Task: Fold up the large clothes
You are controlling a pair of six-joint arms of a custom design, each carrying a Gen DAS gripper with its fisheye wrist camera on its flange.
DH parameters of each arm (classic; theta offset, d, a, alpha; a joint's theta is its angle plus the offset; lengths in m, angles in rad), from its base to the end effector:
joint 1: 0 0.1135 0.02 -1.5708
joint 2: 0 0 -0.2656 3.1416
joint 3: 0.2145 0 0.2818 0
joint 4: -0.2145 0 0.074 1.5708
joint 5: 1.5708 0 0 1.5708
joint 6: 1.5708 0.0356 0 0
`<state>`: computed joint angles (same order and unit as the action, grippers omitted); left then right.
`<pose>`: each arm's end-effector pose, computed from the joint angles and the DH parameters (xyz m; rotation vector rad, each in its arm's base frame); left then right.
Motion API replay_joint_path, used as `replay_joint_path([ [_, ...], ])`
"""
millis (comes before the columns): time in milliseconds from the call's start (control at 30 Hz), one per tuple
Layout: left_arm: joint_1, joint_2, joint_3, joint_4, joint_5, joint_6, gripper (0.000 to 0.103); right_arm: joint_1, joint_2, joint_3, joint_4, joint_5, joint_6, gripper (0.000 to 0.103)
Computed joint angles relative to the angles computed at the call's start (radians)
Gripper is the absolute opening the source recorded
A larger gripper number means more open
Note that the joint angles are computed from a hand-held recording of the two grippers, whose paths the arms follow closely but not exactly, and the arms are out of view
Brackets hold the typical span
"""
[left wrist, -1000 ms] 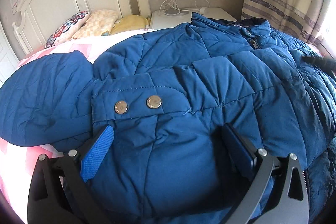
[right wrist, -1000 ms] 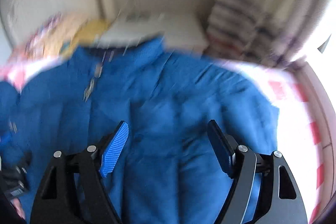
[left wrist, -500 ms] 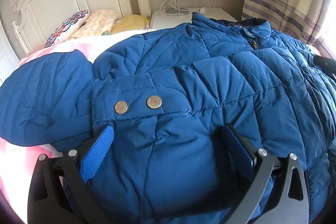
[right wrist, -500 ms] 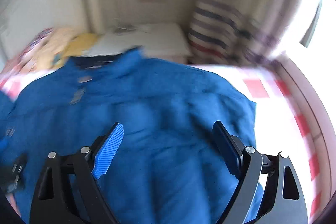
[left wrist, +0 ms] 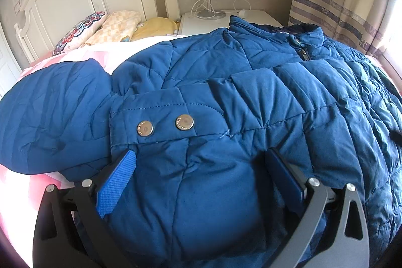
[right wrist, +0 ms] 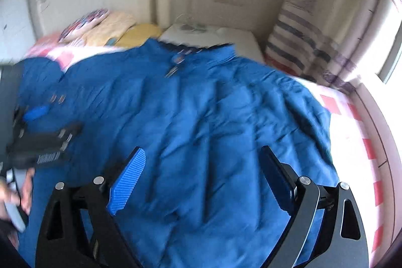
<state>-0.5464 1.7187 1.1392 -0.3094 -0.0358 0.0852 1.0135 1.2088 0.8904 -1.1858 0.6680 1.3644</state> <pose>0.3351 -0.2023 0.1905 0.7508 2.3483 -0.1570 0.1314 0.1691 0.2309 0.4624 2.4437 -0.2447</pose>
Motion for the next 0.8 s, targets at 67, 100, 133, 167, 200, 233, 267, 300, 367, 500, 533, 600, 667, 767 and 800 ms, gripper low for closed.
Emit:
replay_joint_path([
  [67,0.010,-0.012,-0.011,0.013,0.032,-0.009,0.101,0.021,0.097,0.017,0.006,-0.028,0.006,0.089],
  [100,0.033,-0.033,-0.029,0.032,0.089,-0.021,0.101,0.019,0.132,0.005,0.026,-0.036,0.011,0.090],
  [133,0.068,-0.058,-0.054,0.058,0.169,-0.038,0.101,0.018,0.124,-0.023,0.055,-0.028,0.025,0.092],
  [167,0.106,-0.085,-0.077,0.079,0.246,-0.056,0.101,0.015,0.107,-0.047,0.074,-0.021,0.038,0.096],
  [200,0.183,-0.131,-0.107,0.097,0.375,-0.101,0.101,0.010,0.084,-0.072,0.096,-0.023,0.042,0.096],
  [233,0.230,-0.150,-0.113,0.095,0.430,-0.129,0.101,0.009,0.065,-0.086,0.107,-0.026,0.041,0.096],
  [267,0.314,-0.171,-0.109,0.084,0.512,-0.178,0.101,0.008,0.053,-0.096,0.118,-0.027,0.041,0.096],
  [300,0.373,-0.175,-0.098,0.074,0.560,-0.208,0.100,0.011,0.048,-0.099,0.119,-0.027,0.045,0.096],
  [367,0.524,-0.159,-0.070,0.074,0.659,-0.292,0.100,0.005,0.040,-0.108,0.129,-0.031,0.037,0.097],
  [500,0.809,-0.004,0.074,0.062,0.733,-0.425,0.099,0.009,0.024,-0.119,0.141,-0.036,0.043,0.097],
  [533,0.855,0.046,0.128,0.045,0.739,-0.437,0.097,0.016,0.025,-0.118,0.142,-0.037,0.053,0.097],
  [600,0.927,0.153,0.251,0.014,0.795,-0.462,0.095,0.014,0.019,-0.123,0.149,-0.038,0.050,0.097],
  [667,0.952,0.252,0.391,-0.061,0.807,-0.454,0.093,0.014,0.017,-0.124,0.151,-0.039,0.050,0.097],
  [767,0.951,0.382,0.581,-0.152,0.811,-0.424,0.089,0.011,0.008,-0.132,0.160,-0.041,0.047,0.097],
  [800,0.941,0.417,0.632,-0.174,0.797,-0.412,0.080,0.010,0.005,-0.134,0.163,-0.043,0.046,0.097],
])
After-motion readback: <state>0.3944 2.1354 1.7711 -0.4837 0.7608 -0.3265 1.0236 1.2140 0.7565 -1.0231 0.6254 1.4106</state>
